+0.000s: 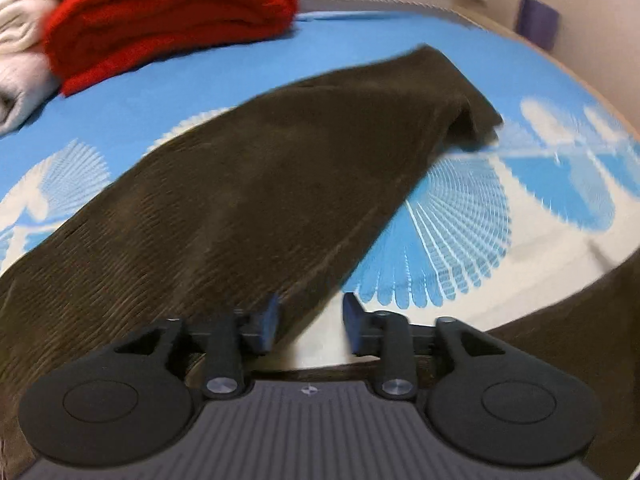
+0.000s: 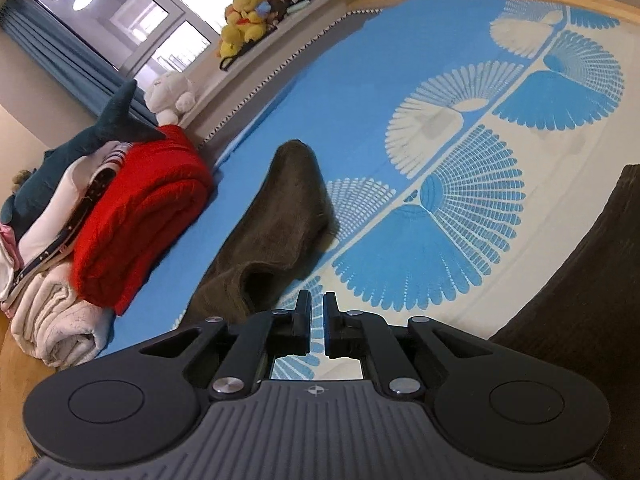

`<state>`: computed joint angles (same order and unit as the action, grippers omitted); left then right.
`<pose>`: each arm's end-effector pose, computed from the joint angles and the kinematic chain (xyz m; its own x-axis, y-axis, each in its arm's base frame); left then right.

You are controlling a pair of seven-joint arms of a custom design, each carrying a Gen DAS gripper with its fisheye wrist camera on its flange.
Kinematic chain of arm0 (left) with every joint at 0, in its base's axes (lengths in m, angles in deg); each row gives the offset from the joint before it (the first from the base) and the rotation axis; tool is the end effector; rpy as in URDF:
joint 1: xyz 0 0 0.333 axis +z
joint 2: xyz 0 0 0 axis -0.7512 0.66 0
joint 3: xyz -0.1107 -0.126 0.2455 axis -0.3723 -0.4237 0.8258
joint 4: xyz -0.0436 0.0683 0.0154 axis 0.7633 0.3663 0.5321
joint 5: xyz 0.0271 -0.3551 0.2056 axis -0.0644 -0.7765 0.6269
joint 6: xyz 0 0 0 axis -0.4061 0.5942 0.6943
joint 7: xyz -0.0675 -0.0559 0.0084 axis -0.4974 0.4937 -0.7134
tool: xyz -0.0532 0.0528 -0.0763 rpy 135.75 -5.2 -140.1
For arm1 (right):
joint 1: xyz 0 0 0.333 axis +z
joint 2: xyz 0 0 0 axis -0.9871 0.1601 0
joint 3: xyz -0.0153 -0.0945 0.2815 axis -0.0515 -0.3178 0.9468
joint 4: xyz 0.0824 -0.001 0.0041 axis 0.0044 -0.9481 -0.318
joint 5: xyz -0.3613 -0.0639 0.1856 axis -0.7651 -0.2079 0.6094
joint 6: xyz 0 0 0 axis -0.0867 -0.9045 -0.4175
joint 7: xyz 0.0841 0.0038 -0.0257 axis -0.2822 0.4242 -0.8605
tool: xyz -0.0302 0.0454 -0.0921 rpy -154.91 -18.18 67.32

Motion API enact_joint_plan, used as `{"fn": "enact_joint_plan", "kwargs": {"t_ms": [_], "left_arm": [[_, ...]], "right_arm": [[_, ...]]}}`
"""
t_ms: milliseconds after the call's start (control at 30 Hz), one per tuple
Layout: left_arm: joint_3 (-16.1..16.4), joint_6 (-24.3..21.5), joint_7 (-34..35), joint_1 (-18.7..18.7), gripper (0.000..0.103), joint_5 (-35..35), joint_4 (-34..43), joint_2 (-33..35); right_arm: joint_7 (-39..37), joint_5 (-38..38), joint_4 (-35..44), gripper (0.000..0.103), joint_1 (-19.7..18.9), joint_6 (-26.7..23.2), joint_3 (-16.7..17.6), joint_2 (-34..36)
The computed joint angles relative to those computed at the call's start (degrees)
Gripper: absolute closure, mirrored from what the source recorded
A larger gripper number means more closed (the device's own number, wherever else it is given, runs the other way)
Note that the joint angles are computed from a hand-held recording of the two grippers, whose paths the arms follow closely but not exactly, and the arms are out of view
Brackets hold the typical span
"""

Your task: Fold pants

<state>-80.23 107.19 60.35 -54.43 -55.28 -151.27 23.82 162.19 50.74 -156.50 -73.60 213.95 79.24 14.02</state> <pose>0.5425 -0.1562 0.5271 0.0524 -0.9980 -0.0353 -0.8067 -0.0214 -0.5906 0.6026 0.0454 0.5896 -0.0957 -0.7521 -0.6521 -0.7318 0.4972 -0.4661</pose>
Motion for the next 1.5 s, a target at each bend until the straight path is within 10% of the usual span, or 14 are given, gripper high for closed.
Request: {"fn": "enact_joint_plan", "kwargs": {"t_ms": [100,133,200,367,567,667,867,1300,1400,1500], "left_arm": [[-0.8,0.6,-1.2,0.4,0.047,4.2,0.6,2.3],[-0.7,-0.3,-0.7,0.4,0.051,4.6,0.3,2.5],[-1.0,-5.2,0.0,0.6,0.095,4.8,2.6,4.0],[-2.1,-23.7,-22.5,1.2,0.098,14.3,8.5,2.0],[0.1,-20.6,-20.0,1.2,0.097,5.7,6.1,0.9],[-0.2,-20.8,-20.3,1.3,0.097,6.4,5.1,-0.2],[-0.7,-22.4,-20.0,1.0,0.097,7.9,5.4,0.0],[-0.6,-24.2,-19.1,0.6,0.097,8.1,7.7,2.0],[0.0,-23.3,-17.8,0.7,0.097,6.4,7.7,2.1],[2.2,-18.6,-9.0,0.5,0.097,-3.8,7.2,2.2]], "right_arm": [[0.8,0.2,1.2,0.095,-0.2,-0.8,-0.1,1.5],[0.9,0.8,1.7,0.095,-0.3,-1.1,-0.1,2.1],[1.0,2.2,2.7,0.095,-0.4,-1.9,0.0,3.2],[-0.7,9.8,5.3,0.094,-1.1,-4.4,0.6,6.4],[1.8,16.5,10.8,0.091,-0.7,0.9,3.3,14.5],[8.1,18.4,14.9,0.067,-0.8,4.6,5.0,20.2],[9.4,24.3,25.5,0.065,-3.5,13.6,10.9,31.8],[5.1,28.7,43.1,0.065,-9.1,13.2,20.7,47.7],[-1.9,31.6,44.2,0.088,-9.5,17.2,22.3,47.0],[2.5,19.0,39.1,0.096,-3.2,26.3,13.5,40.2]]}}
